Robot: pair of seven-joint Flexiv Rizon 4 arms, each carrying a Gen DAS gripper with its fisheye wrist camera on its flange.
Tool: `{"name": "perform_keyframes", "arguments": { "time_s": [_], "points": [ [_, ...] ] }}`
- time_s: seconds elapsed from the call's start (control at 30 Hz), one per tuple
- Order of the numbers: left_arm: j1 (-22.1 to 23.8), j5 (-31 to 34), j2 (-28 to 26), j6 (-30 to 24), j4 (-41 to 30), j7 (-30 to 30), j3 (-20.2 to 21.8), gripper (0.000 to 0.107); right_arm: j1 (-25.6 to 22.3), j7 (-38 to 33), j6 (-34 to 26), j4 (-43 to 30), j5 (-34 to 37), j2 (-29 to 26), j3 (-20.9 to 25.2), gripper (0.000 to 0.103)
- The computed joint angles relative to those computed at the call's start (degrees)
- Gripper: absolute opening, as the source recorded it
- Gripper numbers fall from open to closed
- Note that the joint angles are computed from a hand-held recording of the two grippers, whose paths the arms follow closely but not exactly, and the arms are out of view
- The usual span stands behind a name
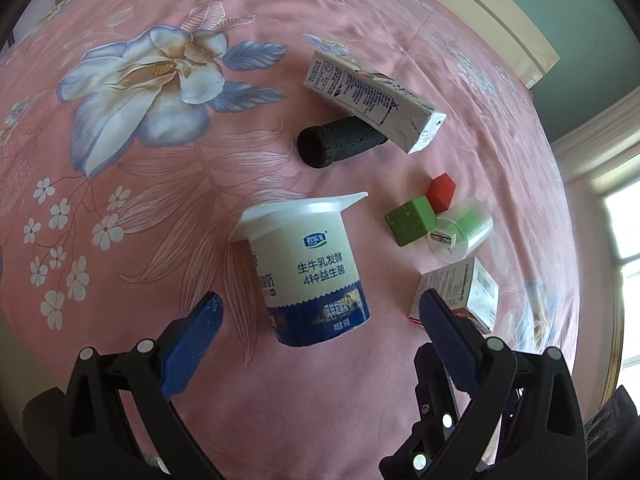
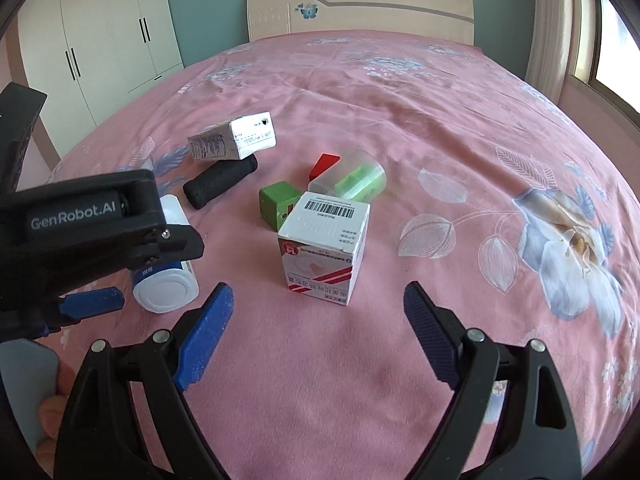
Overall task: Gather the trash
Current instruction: 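Grasp the white yogurt cup with left tool while right tool grasps white medicine box, then carry the yogurt cup and medicine box in both tools over the trash bin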
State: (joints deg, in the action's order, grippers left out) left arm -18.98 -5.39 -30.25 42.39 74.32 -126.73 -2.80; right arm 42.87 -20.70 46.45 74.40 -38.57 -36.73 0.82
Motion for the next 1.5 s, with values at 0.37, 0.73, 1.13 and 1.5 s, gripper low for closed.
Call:
{"name": "perform_keyframes", "arguments": {
  "time_s": [0.37,0.73,1.13,1.5],
  "points": [
    [-1.2,2.8,-6.4,-4.9,-8.8,-1.5,1.6,0.075,-1.8,1.1,-2.5,-9.5,7.1,-7.3,-0.3,0.074],
    [0.4,2.5,-4.4,-1.7,-4.9,6.8,0.8,0.052,-1.3,1.4,-1.6,-4.3,7.4,-3.1,-0.4,0.044],
    [0.6,7.8,7.5,3.4,5.8,10.4,2.5,0.052,1.6,5.6,-6.0,3.8,-4.2,8.3,0.8,0.044],
    [0.3,20.2,21.9,7.0,13.4,13.8,2.0,0.052,5.8,5.5,-18.1,4.0,-14.0,15.5,5.1,0.044]
  ]
}}
